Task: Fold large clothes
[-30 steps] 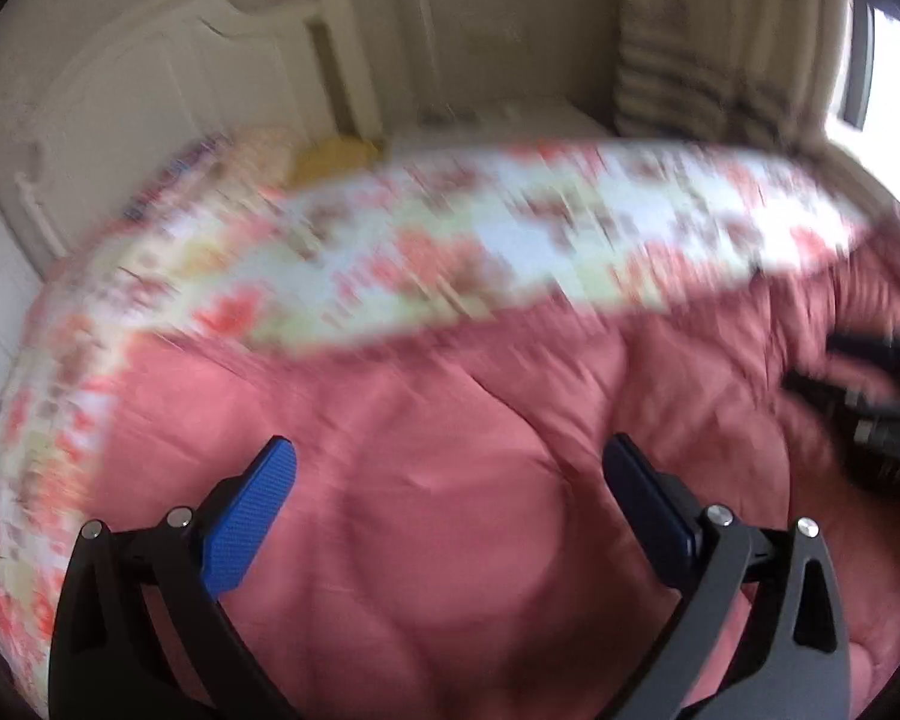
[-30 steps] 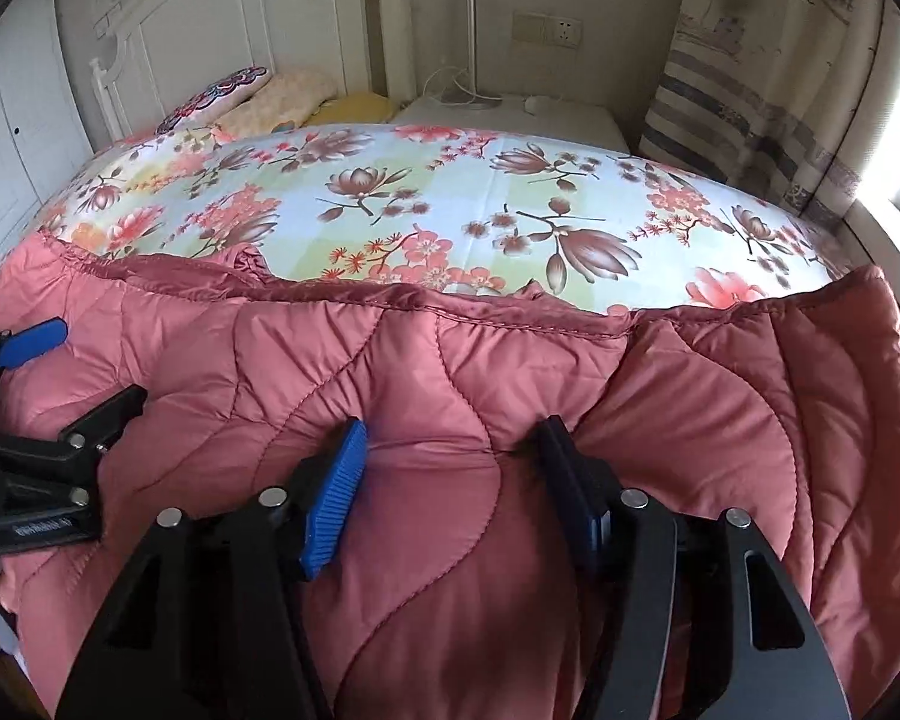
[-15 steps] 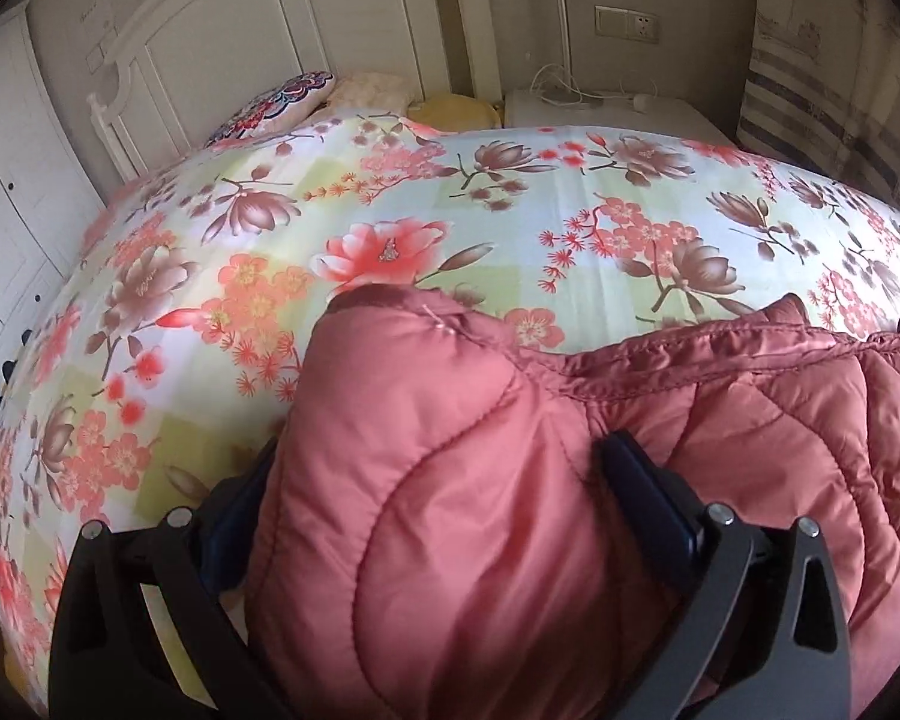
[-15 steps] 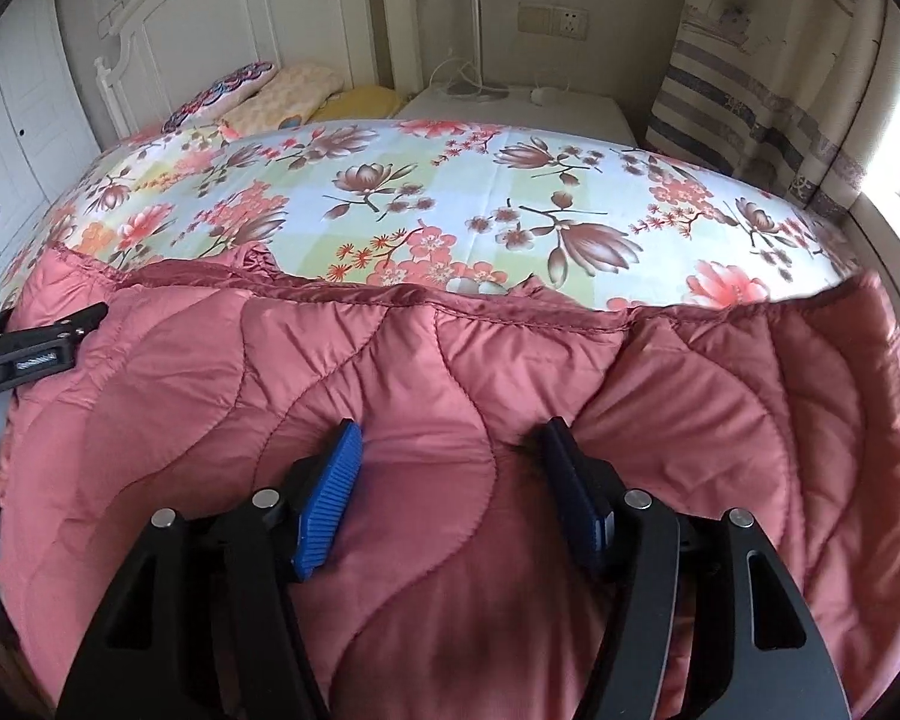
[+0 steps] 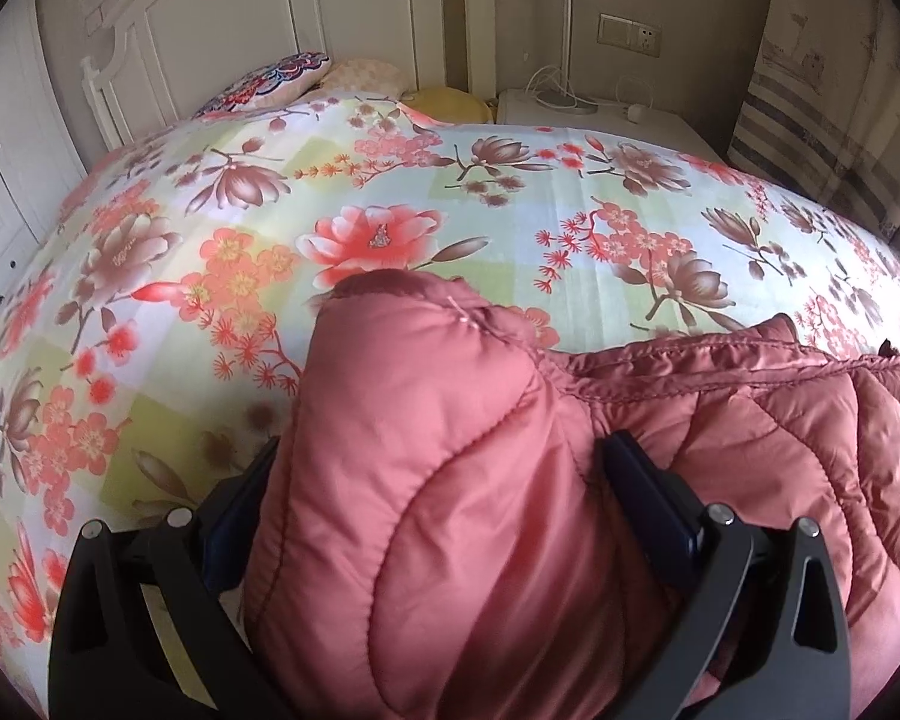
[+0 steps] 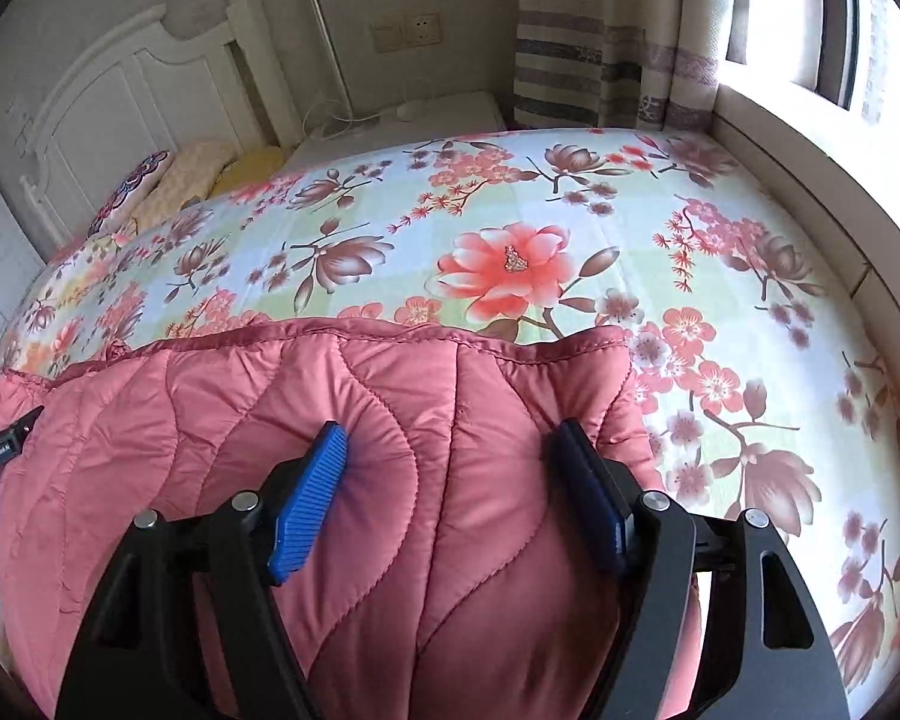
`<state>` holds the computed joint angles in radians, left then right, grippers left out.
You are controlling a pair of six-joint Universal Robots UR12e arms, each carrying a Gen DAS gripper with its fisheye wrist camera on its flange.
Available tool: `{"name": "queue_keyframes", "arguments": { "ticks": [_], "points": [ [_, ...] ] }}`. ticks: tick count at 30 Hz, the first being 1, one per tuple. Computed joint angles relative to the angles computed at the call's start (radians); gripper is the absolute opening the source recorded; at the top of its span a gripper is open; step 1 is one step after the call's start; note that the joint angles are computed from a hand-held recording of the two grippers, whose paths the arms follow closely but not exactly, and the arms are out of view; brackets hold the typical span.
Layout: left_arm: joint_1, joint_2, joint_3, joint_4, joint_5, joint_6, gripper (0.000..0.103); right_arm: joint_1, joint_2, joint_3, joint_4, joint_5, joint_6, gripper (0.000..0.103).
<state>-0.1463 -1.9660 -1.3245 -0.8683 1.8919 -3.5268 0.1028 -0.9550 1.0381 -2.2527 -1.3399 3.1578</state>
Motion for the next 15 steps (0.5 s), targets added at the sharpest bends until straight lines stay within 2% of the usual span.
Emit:
{"name": "queue_keyframes", "arguments": {
  "ticks": [5, 7, 8, 10, 11, 12, 13, 15],
  "points": [
    [0.032, 0.016, -0.024, 0.019, -0.124, -0.05, 0.101, -0.012, -0.005, 0.017, -0.017, 0.046, 0.014, 0.072],
    [0.037, 0.019, -0.024, 0.015, -0.142, -0.059, 0.101, -0.016, -0.001, 0.01, -0.005, 0.064, 0.017, 0.074],
    [0.032, 0.019, -0.019, 0.008, -0.122, -0.068, 0.101, -0.016, 0.0, 0.005, 0.003, 0.064, 0.013, 0.075],
    [0.003, 0.023, -0.011, 0.024, -0.002, -0.068, 0.1, -0.009, 0.003, -0.014, 0.033, 0.041, 0.0, 0.076],
    [-0.018, 0.028, -0.019, 0.074, 0.07, -0.049, 0.1, -0.001, 0.0, -0.024, 0.044, -0.003, 0.001, 0.076],
    [-0.036, 0.036, -0.032, 0.137, 0.099, -0.014, 0.101, 0.004, -0.006, -0.021, 0.034, -0.027, 0.005, 0.076],
    [-0.052, 0.045, -0.042, 0.194, 0.09, 0.032, 0.101, 0.009, -0.02, -0.005, -0.007, -0.051, 0.008, 0.076],
    [-0.083, 0.052, -0.044, 0.245, 0.081, 0.102, 0.101, 0.015, -0.055, 0.04, -0.091, -0.012, -0.025, 0.077]
  ]
}}
